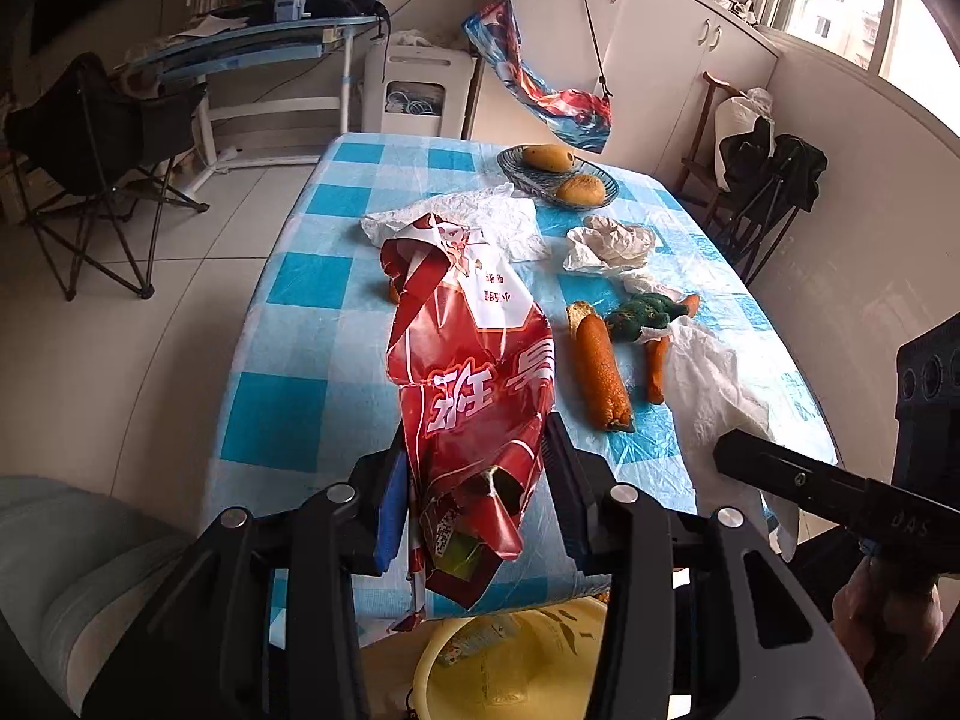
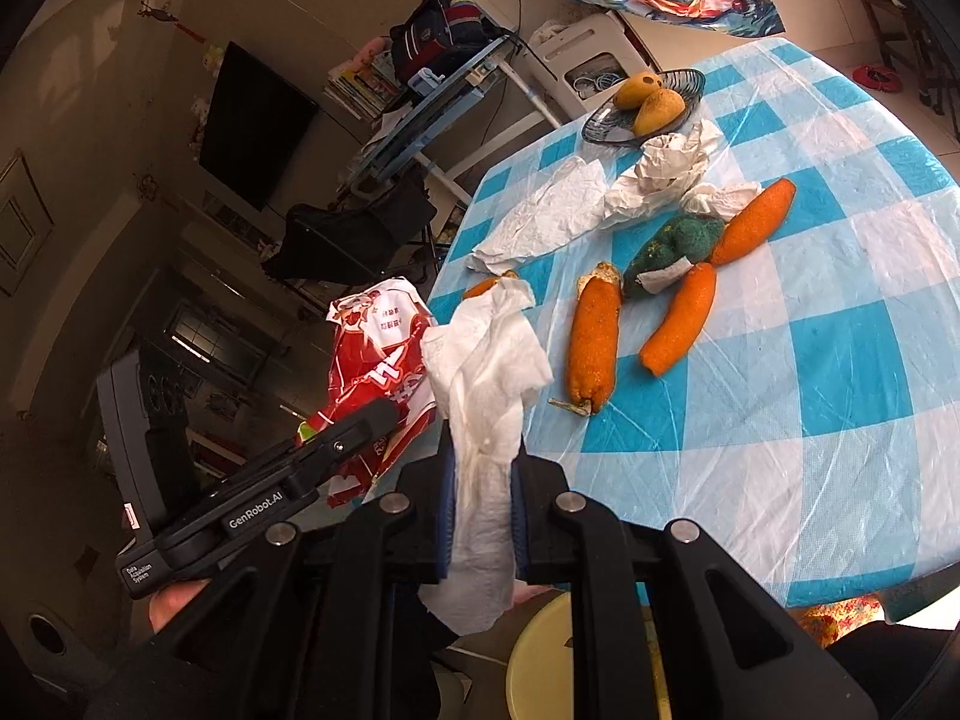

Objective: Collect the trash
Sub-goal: 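Carry the snack bag and tissue to the basin and release both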

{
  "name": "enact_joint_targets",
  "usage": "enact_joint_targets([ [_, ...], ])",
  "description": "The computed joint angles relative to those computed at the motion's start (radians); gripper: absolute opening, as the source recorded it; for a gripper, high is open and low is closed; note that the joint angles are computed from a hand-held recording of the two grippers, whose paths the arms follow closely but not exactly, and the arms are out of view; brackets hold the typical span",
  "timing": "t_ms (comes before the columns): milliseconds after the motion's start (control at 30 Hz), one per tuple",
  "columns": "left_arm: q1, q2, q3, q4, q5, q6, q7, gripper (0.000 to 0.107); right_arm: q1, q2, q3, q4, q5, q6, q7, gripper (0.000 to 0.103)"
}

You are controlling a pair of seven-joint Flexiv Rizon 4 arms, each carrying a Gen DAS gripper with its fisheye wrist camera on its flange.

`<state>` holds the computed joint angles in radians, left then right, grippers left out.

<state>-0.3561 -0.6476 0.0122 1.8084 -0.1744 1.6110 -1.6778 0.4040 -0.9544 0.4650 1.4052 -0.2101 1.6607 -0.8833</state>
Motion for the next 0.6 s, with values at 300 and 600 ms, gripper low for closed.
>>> enact_joint_targets([
  [300,-0.033,0.114,0.006,0.247,0.022,0.097,-0.032,0.04,0.099,0.114,-0.083,0.185,0.063,-0.077,0.042,0.051],
  [600,0.149,0.123,-0.254,0.386,0.032,0.052,0.017,0.042,0.457,0.219,-0.579,0.342,0.194,0.14,0.253,0.065],
])
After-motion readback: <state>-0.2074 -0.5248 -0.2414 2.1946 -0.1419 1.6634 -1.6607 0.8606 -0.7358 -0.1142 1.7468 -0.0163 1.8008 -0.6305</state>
